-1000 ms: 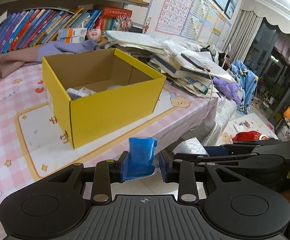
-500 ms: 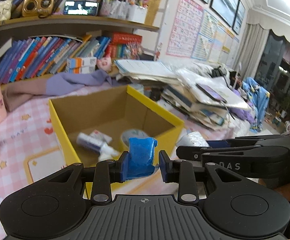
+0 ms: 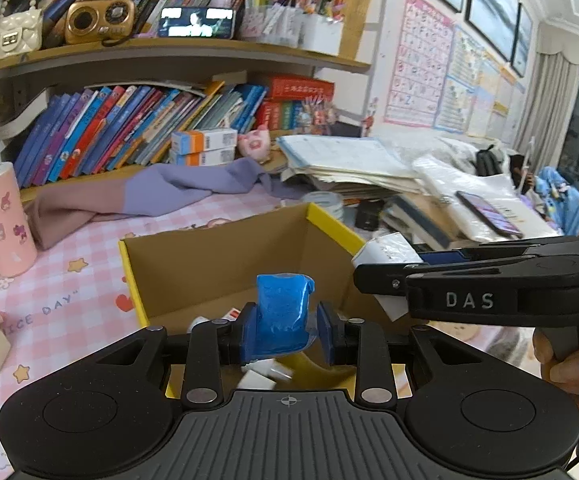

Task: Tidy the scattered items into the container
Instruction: 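Carry the blue item and white charger with both grippers over the yellow box, then open the left gripper to drop the blue item while the right gripper releases the charger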

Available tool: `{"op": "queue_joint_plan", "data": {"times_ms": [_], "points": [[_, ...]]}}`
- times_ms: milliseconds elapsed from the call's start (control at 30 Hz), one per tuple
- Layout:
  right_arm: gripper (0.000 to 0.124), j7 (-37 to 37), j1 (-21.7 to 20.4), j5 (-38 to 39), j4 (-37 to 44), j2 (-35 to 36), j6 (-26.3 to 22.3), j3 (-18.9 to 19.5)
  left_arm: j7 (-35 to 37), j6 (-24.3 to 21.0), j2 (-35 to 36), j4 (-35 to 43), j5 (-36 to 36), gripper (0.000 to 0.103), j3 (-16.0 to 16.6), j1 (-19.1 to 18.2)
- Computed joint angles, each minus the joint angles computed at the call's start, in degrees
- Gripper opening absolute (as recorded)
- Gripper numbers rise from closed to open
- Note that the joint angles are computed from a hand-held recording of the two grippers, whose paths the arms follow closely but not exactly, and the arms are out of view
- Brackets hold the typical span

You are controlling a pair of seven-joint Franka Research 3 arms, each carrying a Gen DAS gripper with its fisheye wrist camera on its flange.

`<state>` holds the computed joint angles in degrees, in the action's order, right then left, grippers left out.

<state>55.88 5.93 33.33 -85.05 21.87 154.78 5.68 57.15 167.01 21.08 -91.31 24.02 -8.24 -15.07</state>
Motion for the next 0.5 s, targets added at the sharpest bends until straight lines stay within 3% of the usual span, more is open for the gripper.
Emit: {"op": "queue_joint_plan", "data": {"times_ms": [100,267,500], "points": [[0.041,1.6,0.2,-2.1,4.5,3.6,-3.7,-0.6,1.7,-3.7,2.3,3.3,-1.5,0.030,-0.9,0.3],[0.041,5.1,0.3,-5.6,12.3,9.7,-10.4,-1.3,2.8,-7.9,5.6,8.2,1.3,0.030,0.8,-1.9],[0.041,6.7,0.9,-11.0,20.4,15.5,-16.4,-1.9,5.2,-13.6,9.7,13.8,0.3,0.030,0.4,-2.1]]}}
